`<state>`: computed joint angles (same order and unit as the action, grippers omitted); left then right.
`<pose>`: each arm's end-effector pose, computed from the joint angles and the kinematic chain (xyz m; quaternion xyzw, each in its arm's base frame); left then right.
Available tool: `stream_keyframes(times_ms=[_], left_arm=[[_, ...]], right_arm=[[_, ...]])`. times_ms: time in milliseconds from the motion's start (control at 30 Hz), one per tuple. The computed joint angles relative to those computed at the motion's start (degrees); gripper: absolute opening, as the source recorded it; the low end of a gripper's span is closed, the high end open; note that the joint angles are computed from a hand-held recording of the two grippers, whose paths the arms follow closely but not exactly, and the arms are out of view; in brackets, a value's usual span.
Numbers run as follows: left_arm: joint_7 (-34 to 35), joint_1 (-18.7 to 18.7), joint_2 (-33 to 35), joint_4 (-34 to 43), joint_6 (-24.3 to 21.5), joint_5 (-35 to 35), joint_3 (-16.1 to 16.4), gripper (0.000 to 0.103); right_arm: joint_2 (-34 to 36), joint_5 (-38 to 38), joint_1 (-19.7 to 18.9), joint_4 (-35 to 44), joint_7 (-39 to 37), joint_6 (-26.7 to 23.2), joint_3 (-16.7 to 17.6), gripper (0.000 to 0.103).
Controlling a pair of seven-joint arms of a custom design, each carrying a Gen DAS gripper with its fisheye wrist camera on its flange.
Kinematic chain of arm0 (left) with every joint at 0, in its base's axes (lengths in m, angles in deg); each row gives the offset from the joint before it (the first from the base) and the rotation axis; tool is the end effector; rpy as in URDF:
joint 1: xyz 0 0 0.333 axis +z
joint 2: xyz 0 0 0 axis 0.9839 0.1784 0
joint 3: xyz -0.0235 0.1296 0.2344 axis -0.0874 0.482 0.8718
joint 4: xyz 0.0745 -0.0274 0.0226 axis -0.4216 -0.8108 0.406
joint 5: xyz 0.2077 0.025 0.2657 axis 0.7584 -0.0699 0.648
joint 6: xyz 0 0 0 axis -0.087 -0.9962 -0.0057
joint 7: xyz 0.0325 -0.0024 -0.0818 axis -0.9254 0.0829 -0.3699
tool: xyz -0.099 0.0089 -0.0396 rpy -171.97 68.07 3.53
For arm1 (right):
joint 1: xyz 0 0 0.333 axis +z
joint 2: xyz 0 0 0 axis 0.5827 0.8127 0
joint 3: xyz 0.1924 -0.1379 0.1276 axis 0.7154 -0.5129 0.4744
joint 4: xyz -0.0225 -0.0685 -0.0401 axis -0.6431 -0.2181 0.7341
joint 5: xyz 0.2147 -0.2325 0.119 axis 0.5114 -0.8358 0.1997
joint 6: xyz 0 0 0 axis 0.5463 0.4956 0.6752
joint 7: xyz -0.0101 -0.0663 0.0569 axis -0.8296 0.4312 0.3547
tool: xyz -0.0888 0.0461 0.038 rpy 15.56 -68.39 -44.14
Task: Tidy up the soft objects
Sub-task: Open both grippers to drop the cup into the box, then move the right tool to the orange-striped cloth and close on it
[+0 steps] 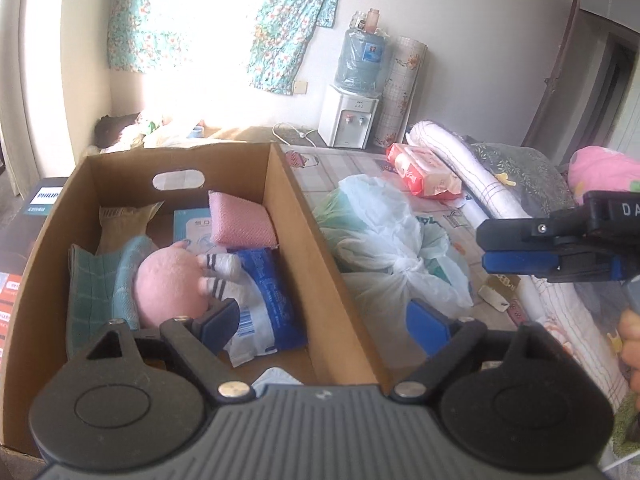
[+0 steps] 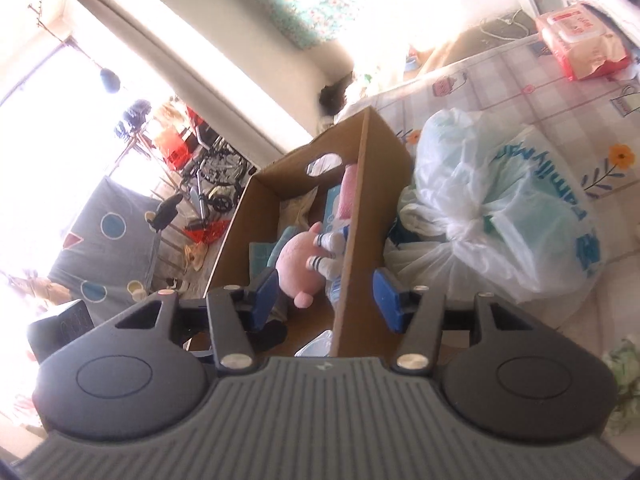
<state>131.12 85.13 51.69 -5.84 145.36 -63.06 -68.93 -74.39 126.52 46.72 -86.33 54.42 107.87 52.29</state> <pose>0.6356 -0.0671 0.6064 -0.4353 0.7985 -0.3976 0.1216 0.4954 0.0381 0.6284 -0.4734 0.7316 -0.0472 0.4882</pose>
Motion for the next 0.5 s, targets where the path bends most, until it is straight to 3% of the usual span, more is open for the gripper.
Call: stream_keyframes(times_ms=[133,267,500], left_arm=[[4.61,-0.82,-4.1,-5.32,2.32,-3.55,-1.78,0.093],[9.15,-2.77,-7.14,-8.56,-0.3,-6.99,-2.59,0.094],[16.11,-8.86,-9.56,-14.34,-5.53,-9.62,-3.35,0.095]], right_arm=[[-9.36,-6.67,-4.36,-9.72,5.16,3.39,-0.04,0.055],[-18.03,-14.58,-9.64,-18.85,11.85,4.04,-0.22,0.062],[-27.96,-24.86,-16.9,-29.0,18.11,-2.59,-1.88,0.064]])
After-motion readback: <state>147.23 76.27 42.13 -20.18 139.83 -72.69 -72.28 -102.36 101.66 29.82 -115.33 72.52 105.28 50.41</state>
